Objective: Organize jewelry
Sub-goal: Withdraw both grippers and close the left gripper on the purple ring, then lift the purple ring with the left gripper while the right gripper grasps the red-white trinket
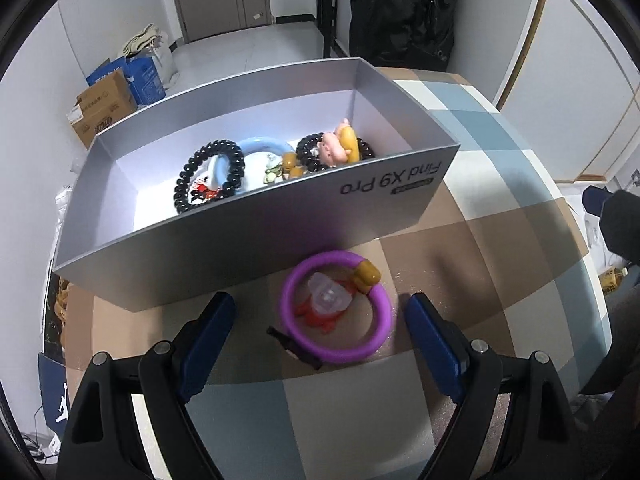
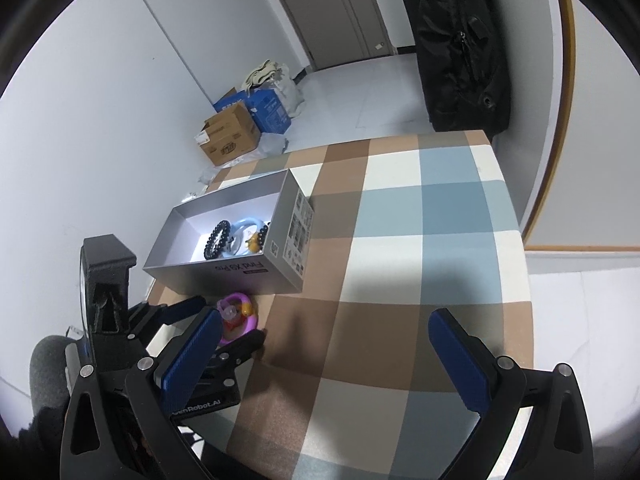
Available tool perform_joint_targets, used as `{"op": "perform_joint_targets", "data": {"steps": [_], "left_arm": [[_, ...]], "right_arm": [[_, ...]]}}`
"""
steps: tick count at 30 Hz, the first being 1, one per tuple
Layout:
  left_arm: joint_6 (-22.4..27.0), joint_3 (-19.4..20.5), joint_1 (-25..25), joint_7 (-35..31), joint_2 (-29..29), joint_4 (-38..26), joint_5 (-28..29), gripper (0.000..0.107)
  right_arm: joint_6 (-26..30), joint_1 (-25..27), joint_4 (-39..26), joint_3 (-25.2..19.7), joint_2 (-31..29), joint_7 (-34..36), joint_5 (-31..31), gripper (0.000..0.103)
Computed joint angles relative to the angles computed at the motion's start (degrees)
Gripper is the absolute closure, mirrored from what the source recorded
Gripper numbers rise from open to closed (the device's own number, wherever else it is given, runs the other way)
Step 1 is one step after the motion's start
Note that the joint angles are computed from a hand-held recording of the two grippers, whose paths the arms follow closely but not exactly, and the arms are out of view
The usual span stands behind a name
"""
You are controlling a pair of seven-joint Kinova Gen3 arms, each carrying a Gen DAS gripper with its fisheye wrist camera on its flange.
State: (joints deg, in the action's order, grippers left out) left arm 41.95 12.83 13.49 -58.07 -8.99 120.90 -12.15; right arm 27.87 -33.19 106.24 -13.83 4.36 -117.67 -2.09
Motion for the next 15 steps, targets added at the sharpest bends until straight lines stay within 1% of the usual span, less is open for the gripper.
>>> {"op": "perform_joint_targets", "data": {"steps": [2,3,4,6,7,8,11,15], "left_arm": [[-0.25,-0.79,0.11,-1.56,-0.22,0.14,1.17,0.027],[-0.49,-1.17,0.04,-2.52,-0.16,0.04,1.57,0.033],[-0.57,-1.38,0.04,-3.41,-0.04,-0.24,2.04,0.044],[-0.88,-1.60,0.42,-5.83,-0.39,-0.27,3.09,0.056],[-1.24,-1.49,0.54,-6.61,-0.58,-0.07,3.35,0.059],[-1.14,-1.18,0.38,-6.66,-0.36,-0.29,3.20,0.059],[-0.50,-2.43,0.21,-9.29,-0.19,-0.88,5.68,0.061],[-0.70,-2.93,-0.41,-10.66,-0.13,-1.02,7.51,0.062]], "right_arm": [[0.12,0.04,-0.04,-0.05,0.07,0.24,-0.31,0.000],[0.24,0.10,-0.15,-0.08,0.15,0.46,-0.57,0.000],[0.26,0.17,-0.20,-0.11,0.21,0.74,-0.91,0.000],[0.27,0.25,-0.32,-0.18,0.32,1.30,-1.48,0.000],[0.25,0.21,-0.33,-0.19,0.35,1.43,-1.51,0.000],[0.18,0.20,-0.30,-0.21,0.37,1.63,-1.61,0.000],[0.59,-0.18,-0.48,-0.06,0.64,1.02,-0.88,0.000],[0.71,-0.33,-0.27,0.27,0.58,-0.42,-0.17,0.000]]}}
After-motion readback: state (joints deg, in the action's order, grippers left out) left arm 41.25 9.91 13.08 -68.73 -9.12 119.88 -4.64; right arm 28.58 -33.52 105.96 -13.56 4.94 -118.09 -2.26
